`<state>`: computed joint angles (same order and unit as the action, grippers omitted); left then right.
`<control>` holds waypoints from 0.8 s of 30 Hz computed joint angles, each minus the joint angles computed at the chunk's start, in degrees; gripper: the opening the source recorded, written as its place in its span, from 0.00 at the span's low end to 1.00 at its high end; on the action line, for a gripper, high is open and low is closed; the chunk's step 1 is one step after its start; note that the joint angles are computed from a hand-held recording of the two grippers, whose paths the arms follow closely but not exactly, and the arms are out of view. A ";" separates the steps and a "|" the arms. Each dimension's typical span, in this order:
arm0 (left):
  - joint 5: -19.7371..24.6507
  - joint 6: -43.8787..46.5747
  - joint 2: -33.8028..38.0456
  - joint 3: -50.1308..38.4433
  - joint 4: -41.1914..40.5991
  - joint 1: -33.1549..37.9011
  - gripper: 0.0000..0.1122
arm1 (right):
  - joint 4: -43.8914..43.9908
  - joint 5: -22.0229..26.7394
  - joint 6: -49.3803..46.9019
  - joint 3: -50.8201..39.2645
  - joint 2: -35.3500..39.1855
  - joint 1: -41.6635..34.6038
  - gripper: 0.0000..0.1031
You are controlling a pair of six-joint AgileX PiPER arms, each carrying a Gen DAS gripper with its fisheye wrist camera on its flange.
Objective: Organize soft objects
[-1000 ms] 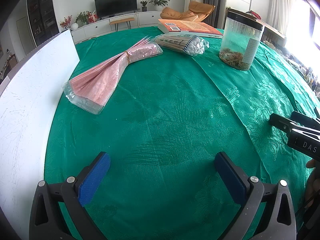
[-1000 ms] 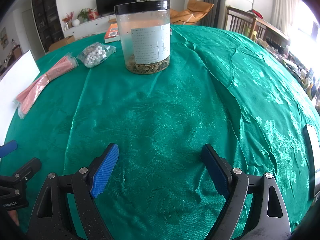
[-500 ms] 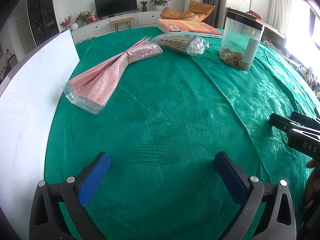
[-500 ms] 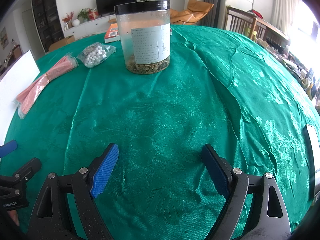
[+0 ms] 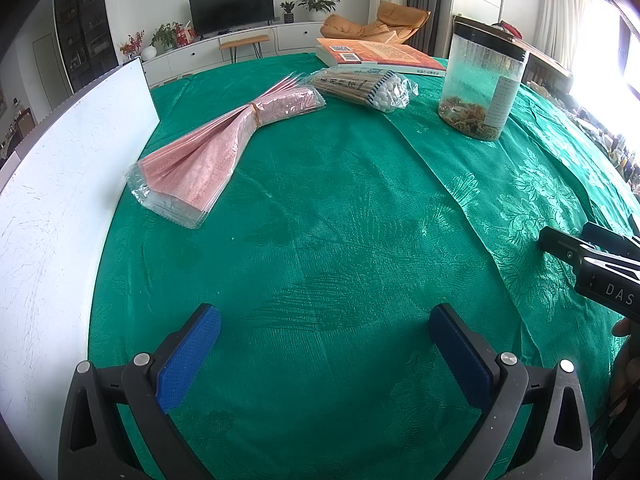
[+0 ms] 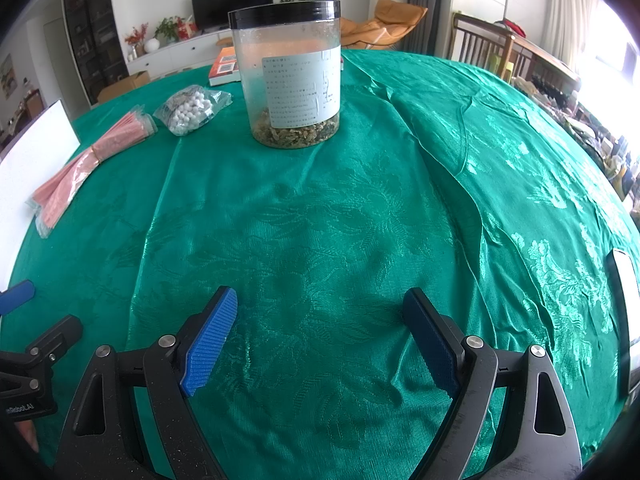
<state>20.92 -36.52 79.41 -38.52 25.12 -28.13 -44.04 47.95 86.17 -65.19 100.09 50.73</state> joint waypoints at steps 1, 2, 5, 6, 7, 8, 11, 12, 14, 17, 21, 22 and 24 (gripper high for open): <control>0.00 0.00 0.00 0.00 0.00 0.00 0.92 | 0.00 0.00 0.00 0.00 0.00 0.00 0.85; -0.04 -0.06 0.03 0.01 0.05 0.00 0.92 | 0.00 0.00 0.00 0.00 0.00 0.00 0.85; -0.05 -0.07 0.04 0.01 0.07 0.00 0.92 | 0.00 0.02 0.01 -0.02 0.00 0.02 0.85; -0.03 -0.04 0.02 0.01 0.04 0.00 0.92 | 0.01 0.04 0.02 -0.03 0.01 0.04 0.85; -0.11 -0.08 0.09 0.03 0.08 0.02 0.92 | 0.01 0.04 0.02 -0.03 0.01 0.04 0.85; -0.07 -0.06 0.06 0.02 0.06 0.01 0.92 | 0.00 0.01 0.02 -0.01 0.00 0.02 0.85; -0.13 -0.06 0.11 0.03 0.08 0.04 0.92 | 0.01 0.03 0.02 -0.02 0.00 0.03 0.85; -0.04 0.01 0.03 0.01 0.00 0.03 0.92 | 0.01 0.06 0.03 -0.03 0.00 0.06 0.85; -0.07 0.07 0.05 0.00 -0.04 0.06 0.92 | 0.00 0.03 0.03 -0.01 0.00 0.03 0.85; -0.02 0.30 0.03 -0.03 -0.25 0.11 0.92 | 0.01 0.04 0.03 -0.01 -0.01 0.04 0.85; 3.94 13.25 -0.01 -3.19 -11.52 1.97 0.92 | 0.02 0.07 0.05 -0.04 0.01 0.07 0.85; 4.75 14.91 -0.77 -4.13 -12.78 2.27 0.92 | 0.02 0.07 0.05 -0.04 0.01 0.07 0.85; 6.71 17.45 -1.99 -6.96 -13.99 2.70 0.92 | 0.01 0.05 0.04 -0.01 0.00 0.05 0.85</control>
